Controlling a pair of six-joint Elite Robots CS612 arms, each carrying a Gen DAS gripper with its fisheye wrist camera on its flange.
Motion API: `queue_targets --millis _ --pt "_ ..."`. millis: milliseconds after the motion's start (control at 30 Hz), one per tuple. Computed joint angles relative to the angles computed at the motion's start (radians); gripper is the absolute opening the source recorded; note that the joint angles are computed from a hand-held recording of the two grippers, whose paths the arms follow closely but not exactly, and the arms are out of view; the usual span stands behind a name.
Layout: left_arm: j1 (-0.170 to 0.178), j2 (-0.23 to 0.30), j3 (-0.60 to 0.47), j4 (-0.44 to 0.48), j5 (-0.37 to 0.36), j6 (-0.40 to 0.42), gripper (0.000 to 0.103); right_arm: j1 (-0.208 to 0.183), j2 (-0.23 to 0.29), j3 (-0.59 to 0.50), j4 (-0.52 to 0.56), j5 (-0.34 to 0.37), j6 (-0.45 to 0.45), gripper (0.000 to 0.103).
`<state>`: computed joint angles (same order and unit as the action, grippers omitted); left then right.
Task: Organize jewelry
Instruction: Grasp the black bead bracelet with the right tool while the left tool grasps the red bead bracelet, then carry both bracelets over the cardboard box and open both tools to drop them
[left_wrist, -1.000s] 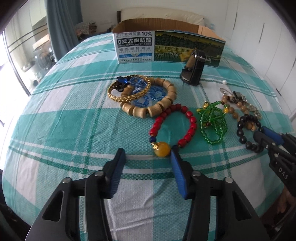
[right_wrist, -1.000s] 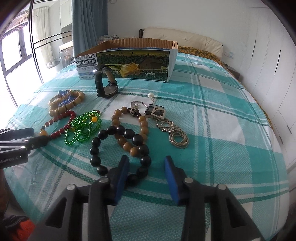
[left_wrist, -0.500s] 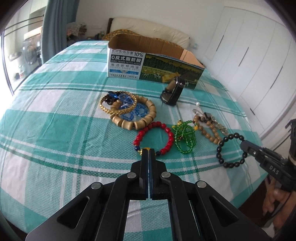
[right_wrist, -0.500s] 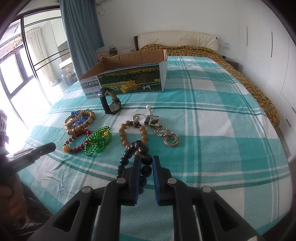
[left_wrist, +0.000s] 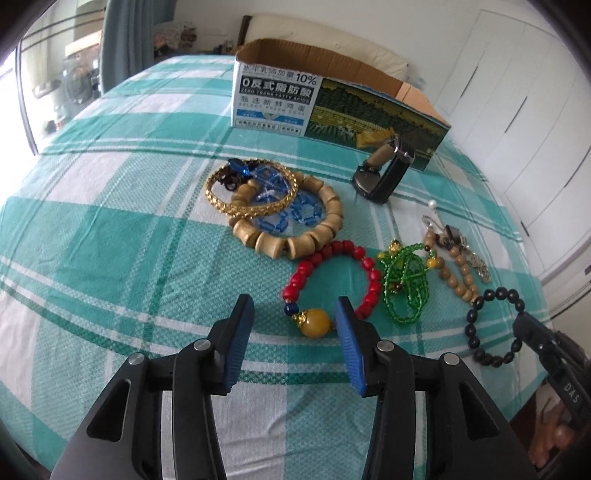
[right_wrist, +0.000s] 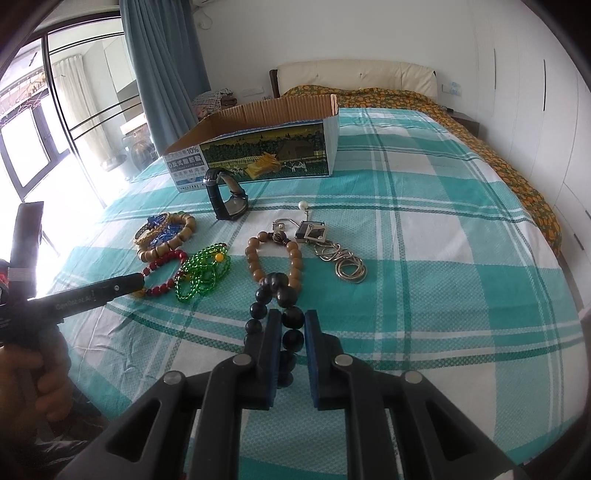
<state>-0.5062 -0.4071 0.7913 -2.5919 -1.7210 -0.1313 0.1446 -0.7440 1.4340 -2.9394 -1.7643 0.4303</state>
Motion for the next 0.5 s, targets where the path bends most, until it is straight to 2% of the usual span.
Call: queue_targets --millis 33,100,133,300,433,500 --pt "-0.007 -0.002 0.004 0.001 0.035 0.017 0.044 0.000 -0.001 0.003 0.000 0.001 0.004 0.013" --pt "-0.014 -0.009 0.015 0.002 0.083 0.037 0.022 -0.001 -0.003 0.007 -0.002 0.001 0.009 0.013" --pt "-0.013 -0.012 0.021 0.005 0.090 0.044 0.016 0.000 -0.004 0.010 -0.004 0.000 0.010 0.013" --pt "0.019 -0.030 0.055 -0.008 -0.036 -0.010 0.015 -0.002 -0.007 0.016 -0.008 0.003 0.013 0.013" --pt "0.039 -0.049 0.083 -0.063 -0.134 -0.066 0.015 0.000 -0.013 0.020 -0.019 0.005 0.012 0.013" --pt "0.043 -0.061 0.093 -0.097 -0.160 -0.076 0.015 0.000 -0.019 0.020 -0.029 0.010 0.004 0.013"
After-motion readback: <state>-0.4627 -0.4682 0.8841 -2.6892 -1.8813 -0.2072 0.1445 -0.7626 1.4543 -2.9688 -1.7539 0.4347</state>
